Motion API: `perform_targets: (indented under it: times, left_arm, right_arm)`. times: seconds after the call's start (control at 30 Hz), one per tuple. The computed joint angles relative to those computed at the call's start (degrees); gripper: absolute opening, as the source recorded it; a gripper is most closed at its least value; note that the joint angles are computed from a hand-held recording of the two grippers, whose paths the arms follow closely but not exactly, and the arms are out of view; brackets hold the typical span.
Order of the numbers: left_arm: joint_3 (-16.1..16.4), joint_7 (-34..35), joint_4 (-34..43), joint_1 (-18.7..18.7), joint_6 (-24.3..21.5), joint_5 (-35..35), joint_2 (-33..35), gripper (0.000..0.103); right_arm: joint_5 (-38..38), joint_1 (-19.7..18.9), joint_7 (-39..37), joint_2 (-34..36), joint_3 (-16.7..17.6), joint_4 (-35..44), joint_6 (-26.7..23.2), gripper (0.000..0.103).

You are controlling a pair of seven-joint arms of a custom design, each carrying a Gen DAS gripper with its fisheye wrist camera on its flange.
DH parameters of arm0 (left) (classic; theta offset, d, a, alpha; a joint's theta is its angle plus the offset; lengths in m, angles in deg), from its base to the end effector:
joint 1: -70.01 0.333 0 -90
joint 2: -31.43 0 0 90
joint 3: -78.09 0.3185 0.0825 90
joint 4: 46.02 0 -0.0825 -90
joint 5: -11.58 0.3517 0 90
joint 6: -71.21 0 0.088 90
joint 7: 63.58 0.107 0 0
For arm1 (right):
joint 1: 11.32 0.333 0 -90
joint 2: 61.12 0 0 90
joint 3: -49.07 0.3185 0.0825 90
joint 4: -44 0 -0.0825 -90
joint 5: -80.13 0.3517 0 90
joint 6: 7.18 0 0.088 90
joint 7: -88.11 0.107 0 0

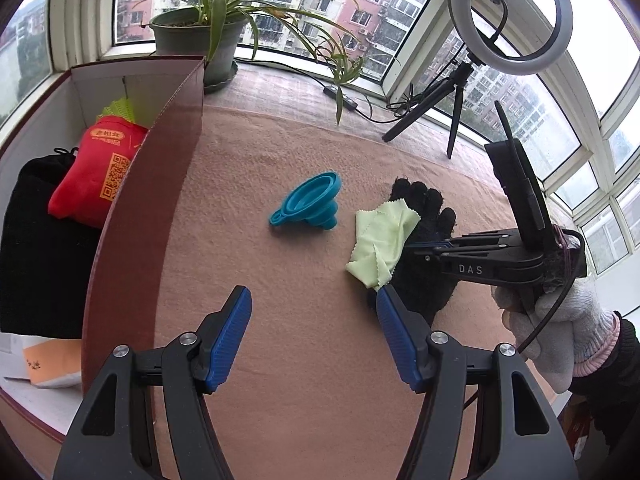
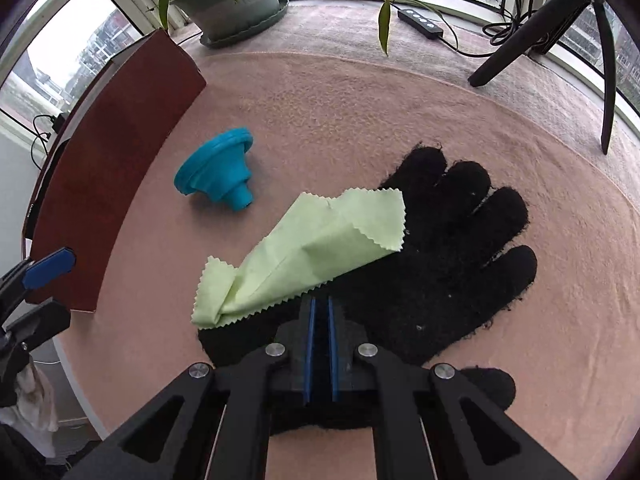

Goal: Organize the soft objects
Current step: 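Pinch the green cloth with the right gripper and lift it, then grasp the teal funnel with the left gripper while the right holds the green cloth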

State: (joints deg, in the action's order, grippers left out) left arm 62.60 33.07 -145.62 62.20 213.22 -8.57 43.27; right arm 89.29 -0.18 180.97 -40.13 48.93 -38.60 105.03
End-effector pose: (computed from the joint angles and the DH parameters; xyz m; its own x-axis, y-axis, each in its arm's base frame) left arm 0.5868 -0.2357 0.5327 -0.3467 -0.8826 0.3174 -0.8548 0.1580 -0.4943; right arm 0.6415 0.1356 0.5066 0.1027 -0.9816 -0.1609 -0.9872 -0.0808 -0.1374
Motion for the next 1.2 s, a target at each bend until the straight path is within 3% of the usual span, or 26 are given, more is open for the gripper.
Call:
perform_targets:
  times: [0.3,0.4,0.47,0.53,0.57,0.9,1.2]
  left_arm:
    - [0.14,-1.17,2.07,-0.51,-0.73,2.04,0.99,0.064]
    - [0.22,-2.21,3.86,-0.94,-0.7,4.03,2.14,0.064]
    - [0.19,-3.22,5.66,-1.13,-1.15,5.11,3.3,0.064]
    - [0.19,-4.99,8.4,-1.43,-1.92,6.12,5.06,0.066]
    - [0.16,-6.19,10.09,-1.55,-2.3,6.41,6.19,0.066]
    - [0.92,-15.38,23.27,-4.5,-6.84,15.72,16.16,0.066]
    - [0.97,-17.38,30.44,-5.7,-10.28,19.8,21.52,0.066]
  right_arm:
    - [6.02,-1.5,0.51,7.72,1.31,9.9,0.3,0.006]
    - [8.27,-2.36,1.43,6.81,1.33,8.82,0.99,0.009]
    - [9.82,-3.06,0.77,5.23,1.56,7.1,1.34,0.024]
    - [8.79,-2.58,-0.63,3.33,1.32,4.74,3.0,0.048]
    - [8.39,-2.35,-1.44,2.76,1.33,3.96,3.66,0.049]
    - [5.42,0.34,-3.62,3.36,1.54,3.19,5.38,0.049]
    - [5.96,0.46,-4.02,2.17,1.5,0.47,7.98,0.049]
